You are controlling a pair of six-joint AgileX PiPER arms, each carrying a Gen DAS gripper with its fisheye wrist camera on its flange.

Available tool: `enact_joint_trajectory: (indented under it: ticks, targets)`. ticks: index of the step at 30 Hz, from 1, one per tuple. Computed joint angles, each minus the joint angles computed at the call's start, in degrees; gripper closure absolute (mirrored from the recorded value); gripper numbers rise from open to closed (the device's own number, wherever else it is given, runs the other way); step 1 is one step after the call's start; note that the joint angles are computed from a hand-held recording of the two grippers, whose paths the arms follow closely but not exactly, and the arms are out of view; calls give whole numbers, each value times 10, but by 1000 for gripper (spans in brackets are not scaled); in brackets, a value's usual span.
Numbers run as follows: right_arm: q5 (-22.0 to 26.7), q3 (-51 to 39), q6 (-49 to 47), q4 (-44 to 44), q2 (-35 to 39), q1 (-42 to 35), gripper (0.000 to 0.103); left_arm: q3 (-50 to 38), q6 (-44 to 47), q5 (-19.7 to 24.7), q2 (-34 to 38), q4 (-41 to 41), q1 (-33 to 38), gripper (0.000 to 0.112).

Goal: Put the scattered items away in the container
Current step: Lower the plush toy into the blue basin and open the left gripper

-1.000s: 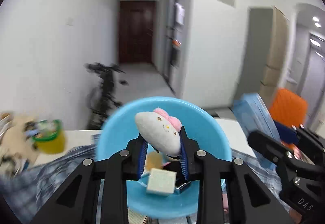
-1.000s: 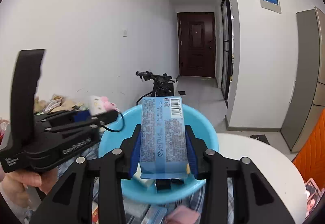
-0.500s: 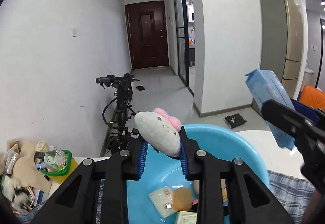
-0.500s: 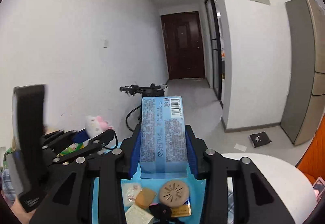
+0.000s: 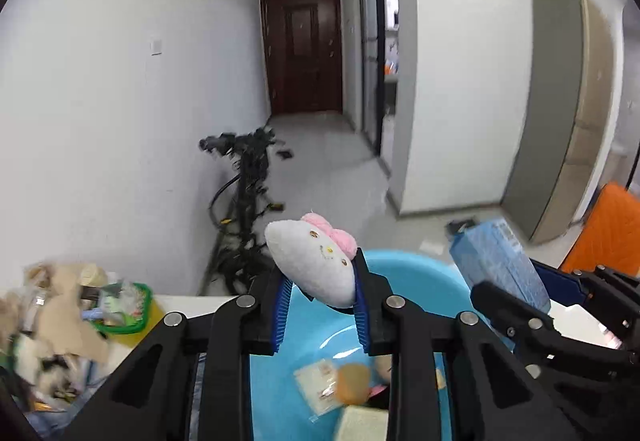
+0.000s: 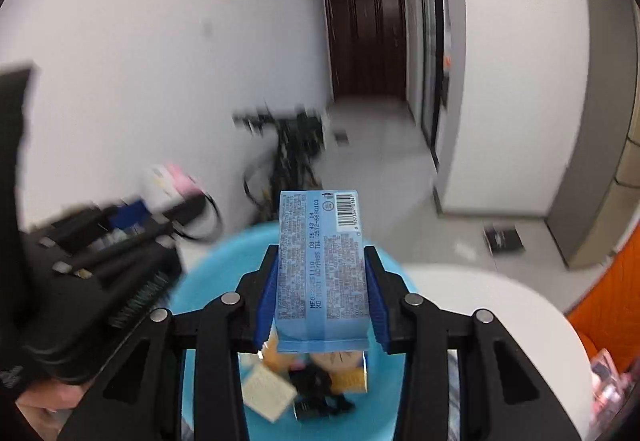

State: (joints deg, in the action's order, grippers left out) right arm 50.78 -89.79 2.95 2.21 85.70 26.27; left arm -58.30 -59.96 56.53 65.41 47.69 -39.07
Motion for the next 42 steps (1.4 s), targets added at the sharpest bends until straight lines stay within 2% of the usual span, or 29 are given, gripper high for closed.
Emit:
enact_joint_trajectory:
  ticks: [2,5,9,10,12,15,22,28,29,31,32,33,36,42]
  targets:
    - [44,-28,-16,27,23,-15,65,-23,58,10,19,-59,25,84]
    - [72,-35,-24,50,36,-32,65,-41,115,10,37,-148,69,84]
    - [157,-78,-12,88,84,-67,65,-57,217,11,82,-290,144,84]
    - [165,-77,-12,94,89,-74,65,-53,223,14,89,-300,146,84]
    - [149,-24,-19,96,63,-76,65,-26,209,-3,96,-302,151,84]
    - [142,-5,-31,93,63,-84,65,-5,222,-22,100,-312,162,84]
    - [148,-58,-27,87,123,-79,65,20,226,-67,122,-300,163,84]
    - [132,-42,-30,86,136,-69,65,34,221,-104,147,-301,162,84]
    - [131,-40,-32,85,137,-68,65,38,201,-102,152,-280,155,80]
    - [128,-35,-37,89,137,-68,65,45,144,-94,162,-221,137,65]
    - [127,-35,-41,92,137,-69,65,50,134,-96,163,-209,135,50]
    - [125,-34,-44,96,136,-71,65,57,128,-103,160,-204,137,43]
    - [119,-31,-46,98,138,-74,65,66,141,-120,151,-223,152,44]
    - [112,-30,-45,109,151,-79,65,69,161,-113,140,-228,152,44]
